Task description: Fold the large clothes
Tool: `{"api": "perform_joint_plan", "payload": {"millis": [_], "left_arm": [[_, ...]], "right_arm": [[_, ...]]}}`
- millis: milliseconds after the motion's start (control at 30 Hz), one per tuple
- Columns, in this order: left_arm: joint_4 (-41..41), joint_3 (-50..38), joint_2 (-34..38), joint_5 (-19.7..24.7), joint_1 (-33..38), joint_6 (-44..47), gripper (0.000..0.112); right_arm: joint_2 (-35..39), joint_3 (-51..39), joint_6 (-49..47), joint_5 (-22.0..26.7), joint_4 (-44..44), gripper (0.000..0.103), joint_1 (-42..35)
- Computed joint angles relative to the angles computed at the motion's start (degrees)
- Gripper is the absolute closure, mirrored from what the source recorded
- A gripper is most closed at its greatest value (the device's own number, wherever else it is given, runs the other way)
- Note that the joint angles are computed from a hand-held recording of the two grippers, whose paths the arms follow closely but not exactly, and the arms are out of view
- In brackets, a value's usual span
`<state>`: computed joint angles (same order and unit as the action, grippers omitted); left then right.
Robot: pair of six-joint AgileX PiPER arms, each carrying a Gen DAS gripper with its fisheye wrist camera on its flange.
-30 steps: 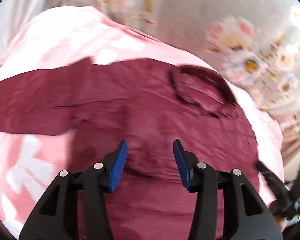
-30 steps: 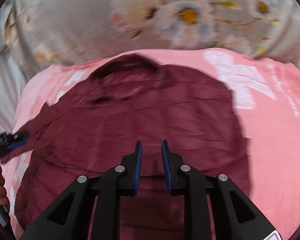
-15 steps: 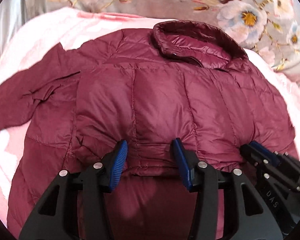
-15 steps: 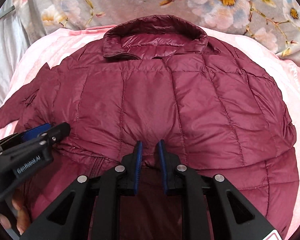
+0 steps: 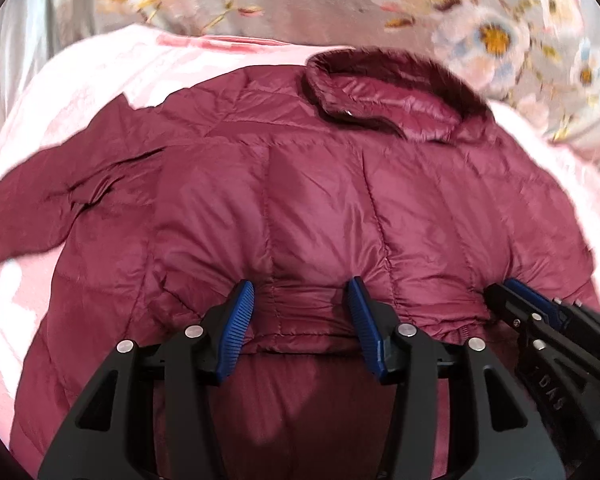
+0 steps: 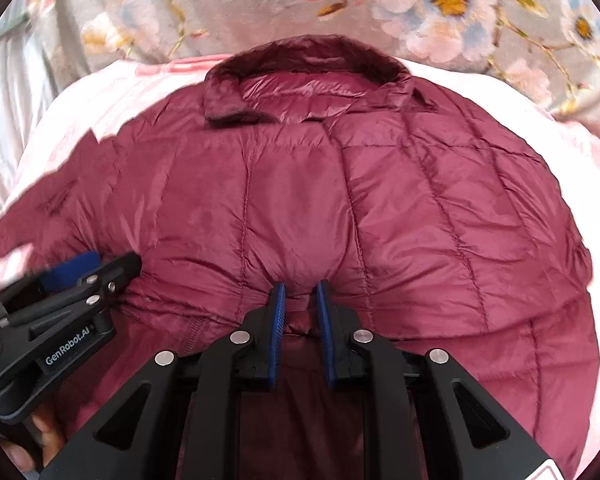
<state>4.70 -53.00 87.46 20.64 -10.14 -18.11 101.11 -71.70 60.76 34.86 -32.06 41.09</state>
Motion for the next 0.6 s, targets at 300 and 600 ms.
{"api": "perform_joint_plan", "payload": {"millis": [300,600], "left_arm": [[-19.0,4.8,-11.8,8.6,18.4,24.6,0.051],[-43.5,-2.9,-3.5,27.5,55.0,55.8,0.04]], "right_arm": [[10.5,-21.2,-12.8,6.6,10.8,0.083,7.7],[16.6,-24.9,-8.5,8.7,7.5,0.084,11.2]]}}
